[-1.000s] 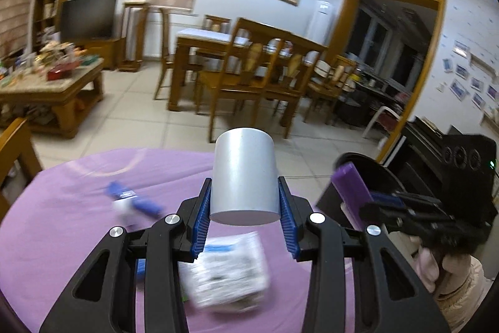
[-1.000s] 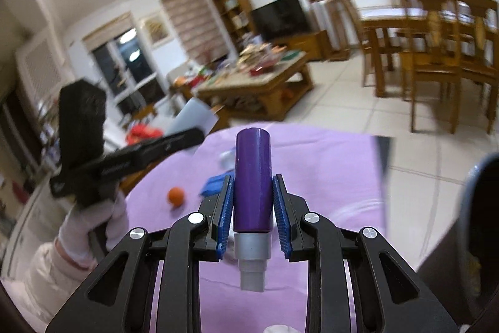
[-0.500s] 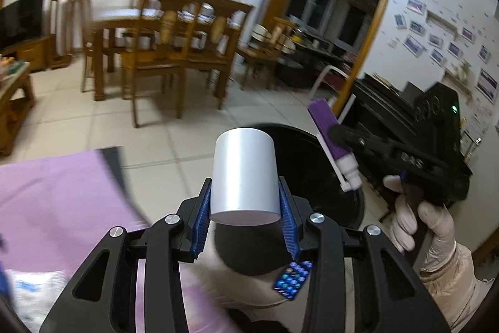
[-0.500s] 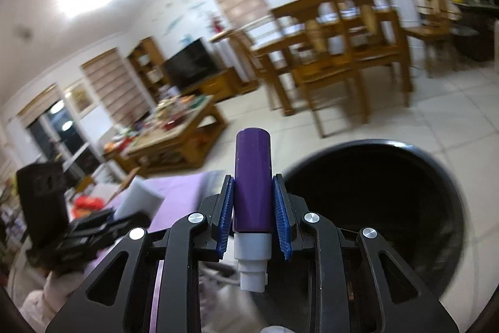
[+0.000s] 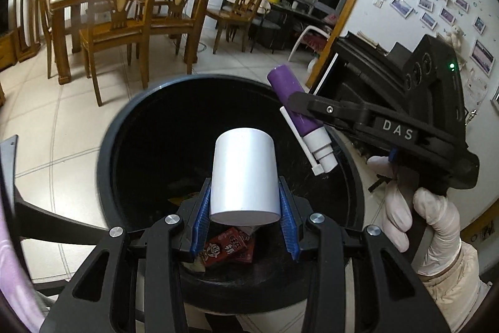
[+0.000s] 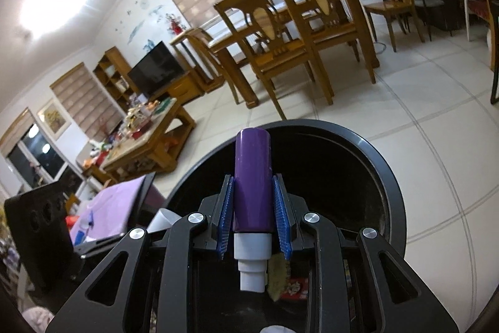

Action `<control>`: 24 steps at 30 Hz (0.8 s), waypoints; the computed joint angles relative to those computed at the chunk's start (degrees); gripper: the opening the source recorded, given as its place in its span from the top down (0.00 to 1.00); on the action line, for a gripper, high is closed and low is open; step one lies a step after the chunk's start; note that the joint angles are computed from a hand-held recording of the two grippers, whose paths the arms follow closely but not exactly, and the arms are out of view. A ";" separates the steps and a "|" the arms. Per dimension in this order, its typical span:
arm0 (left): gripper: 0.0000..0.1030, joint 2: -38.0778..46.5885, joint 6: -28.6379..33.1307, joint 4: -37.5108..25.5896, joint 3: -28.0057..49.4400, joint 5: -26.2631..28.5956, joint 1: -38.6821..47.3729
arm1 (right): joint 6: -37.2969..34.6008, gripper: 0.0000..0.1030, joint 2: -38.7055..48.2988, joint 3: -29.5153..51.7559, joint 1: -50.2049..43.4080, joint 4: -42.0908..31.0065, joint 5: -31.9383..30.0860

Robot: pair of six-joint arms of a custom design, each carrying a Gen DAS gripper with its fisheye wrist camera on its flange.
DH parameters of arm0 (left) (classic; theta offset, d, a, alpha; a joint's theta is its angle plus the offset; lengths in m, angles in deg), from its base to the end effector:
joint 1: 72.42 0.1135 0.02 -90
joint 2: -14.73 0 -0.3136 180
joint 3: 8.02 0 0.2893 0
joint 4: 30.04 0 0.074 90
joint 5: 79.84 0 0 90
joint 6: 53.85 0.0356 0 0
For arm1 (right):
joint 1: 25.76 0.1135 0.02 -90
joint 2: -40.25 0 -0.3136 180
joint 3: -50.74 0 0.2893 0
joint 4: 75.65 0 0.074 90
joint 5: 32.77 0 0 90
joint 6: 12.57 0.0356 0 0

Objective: Collect trash
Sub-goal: 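Carry both items over the black bin and open both tools to drop them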

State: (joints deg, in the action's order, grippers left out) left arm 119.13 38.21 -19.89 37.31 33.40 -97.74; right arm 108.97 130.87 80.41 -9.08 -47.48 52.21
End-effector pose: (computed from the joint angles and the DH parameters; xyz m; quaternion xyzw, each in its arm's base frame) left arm 0.2804 -0.1482 0.0886 0.2857 0.8745 -0.2540 0.2986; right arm 0.2442 0.0764 0.1149 0.0926 0.8724 0.2305 0.4209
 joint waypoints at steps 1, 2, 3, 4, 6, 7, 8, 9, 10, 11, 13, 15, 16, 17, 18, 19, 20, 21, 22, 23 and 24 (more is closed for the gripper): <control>0.62 0.09 -0.17 -0.69 0.62 -0.54 -0.51 | 0.44 0.75 0.08 -0.36 0.42 0.44 0.31; 0.62 0.69 0.00 -0.71 0.89 -0.81 -0.66 | 0.64 0.75 0.26 -0.41 0.42 0.58 0.16; 0.62 1.00 -0.28 -0.65 1.08 -1.28 -1.27 | 1.14 0.75 -0.54 -1.13 1.00 0.46 0.60; 0.62 1.43 -0.59 -0.60 1.46 -1.80 -1.85 | 1.08 0.75 -0.46 -1.27 0.71 0.48 0.29; 0.62 1.49 -0.93 -0.78 1.56 -2.20 -2.47 | 0.68 0.75 0.77 -1.45 -0.26 1.57 -0.96; 0.62 1.63 -0.90 -0.88 1.67 -2.42 -2.68 | 0.75 0.75 0.59 -1.49 -0.18 1.33 -1.03; 0.62 1.70 -0.81 -0.95 1.76 -2.81 -2.95 | 0.92 0.75 0.78 -1.56 0.19 1.38 -0.81; 0.62 1.75 -0.71 -1.05 1.86 -3.25 -3.25 | 0.93 0.75 0.74 -1.55 0.25 1.19 -0.83; 0.62 1.63 -0.93 -0.96 1.67 -3.73 -3.81 | 0.93 0.75 1.46 -1.49 0.19 1.62 -1.01; 0.62 1.66 -0.82 -1.02 1.67 -3.94 -3.97 | 1.39 0.75 1.39 -1.27 0.88 1.26 -0.41; 0.62 1.59 -0.72 -0.98 1.49 -4.17 -4.23 | 1.89 0.75 1.08 -0.89 1.68 0.46 0.17; 0.62 1.25 -0.44 -0.92 1.13 -4.54 -4.47 | 2.03 0.75 0.96 -0.91 1.91 0.37 0.37; 0.62 1.20 -0.43 -1.06 1.27 -4.72 -4.60 | 2.03 0.75 1.02 -0.88 1.95 0.34 0.43; 0.62 1.19 -0.49 -1.06 1.25 -4.84 -4.78 | 2.06 0.75 1.00 -0.93 1.91 0.48 0.33; 0.61 1.03 -0.54 -1.16 1.14 -4.84 -4.83 | 2.09 0.75 0.94 -0.93 1.95 0.40 0.36; 0.61 1.14 -0.77 -1.07 1.21 -4.99 -4.94 | 2.13 0.75 1.17 -0.84 2.09 0.42 0.54; 0.61 1.09 -0.90 -0.83 0.91 -5.17 -5.15 | 2.14 0.75 1.42 -0.73 2.14 0.42 0.54; 0.61 0.84 -0.97 -0.89 0.70 -5.44 -5.30 | 2.18 0.75 1.72 -0.68 2.12 0.59 0.46; 0.61 0.83 -1.00 -0.87 0.62 -5.65 -5.42 | 2.22 0.75 1.81 -0.62 2.16 0.54 0.50; 0.60 0.74 -1.05 -0.82 0.51 -5.91 -5.54 | 2.33 0.74 2.23 -0.56 2.36 0.78 0.52; 0.60 0.68 -0.75 -1.18 0.68 -5.84 -5.26 | 2.47 0.74 2.34 -0.45 2.46 0.65 0.52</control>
State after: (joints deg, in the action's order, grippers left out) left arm 119.81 37.46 -21.08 37.99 27.57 -103.00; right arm 111.43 133.21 79.96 -6.63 -46.82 52.73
